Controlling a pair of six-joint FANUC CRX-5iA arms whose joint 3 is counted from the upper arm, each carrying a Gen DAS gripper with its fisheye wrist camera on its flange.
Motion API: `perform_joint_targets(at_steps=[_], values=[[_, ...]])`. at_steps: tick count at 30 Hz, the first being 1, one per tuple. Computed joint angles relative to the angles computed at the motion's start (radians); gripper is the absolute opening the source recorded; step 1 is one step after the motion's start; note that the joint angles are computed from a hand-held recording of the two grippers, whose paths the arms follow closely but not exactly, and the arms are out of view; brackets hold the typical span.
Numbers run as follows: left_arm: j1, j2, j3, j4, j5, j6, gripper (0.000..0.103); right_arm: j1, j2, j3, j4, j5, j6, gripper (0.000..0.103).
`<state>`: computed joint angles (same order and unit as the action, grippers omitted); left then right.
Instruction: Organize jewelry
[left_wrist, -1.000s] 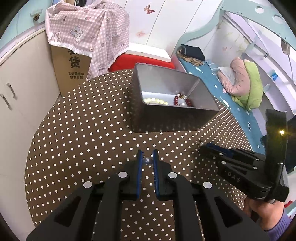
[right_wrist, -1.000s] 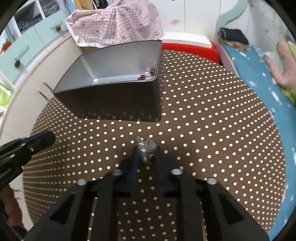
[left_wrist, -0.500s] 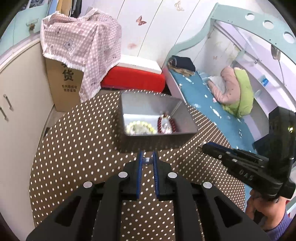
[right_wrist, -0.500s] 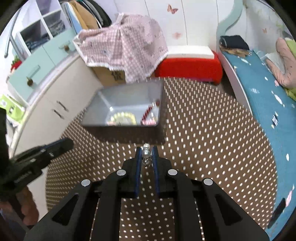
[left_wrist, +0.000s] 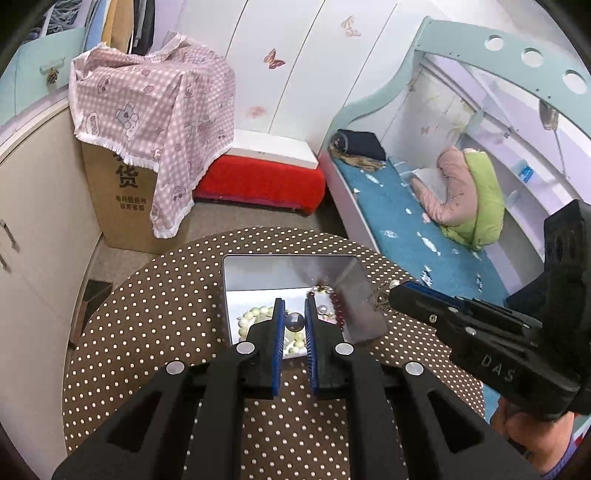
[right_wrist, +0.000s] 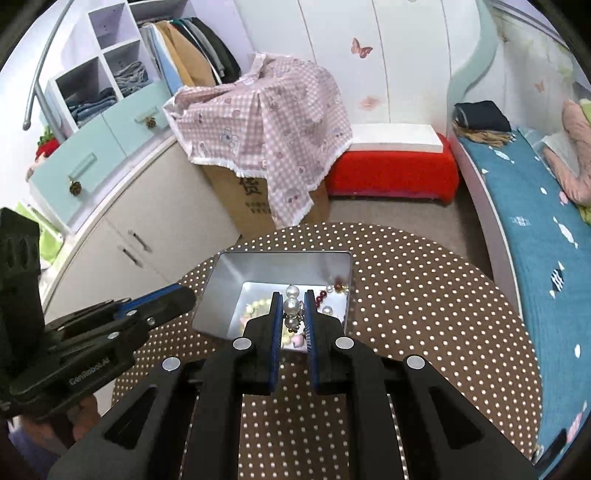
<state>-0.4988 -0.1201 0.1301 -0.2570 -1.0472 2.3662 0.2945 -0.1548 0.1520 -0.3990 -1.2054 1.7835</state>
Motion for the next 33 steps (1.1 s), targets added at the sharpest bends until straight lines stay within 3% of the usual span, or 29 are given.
perform_joint_targets(at_steps=[26,29,31,33], values=[[0.030,0.034,-0.015,0.044,-0.016,0.006,0.011,0.019,0.028,-0.041,0.027,0.017,-0.026,0.013],[0.021,0.029,-0.012,0.029,-0.030,0.021,0.022,0.020,0.022,-0.044,0.025,0.019,-0.027,0.014],[-0.003,0.024,-0.001,-0.019,-0.052,0.059,0.041,0.029,0.015,-0.051,0.038,0.026,-0.039,0.015],[-0.017,0.022,0.007,-0.045,-0.068,0.081,0.045,0.030,0.008,-0.056,0.042,0.027,-0.046,0.015]])
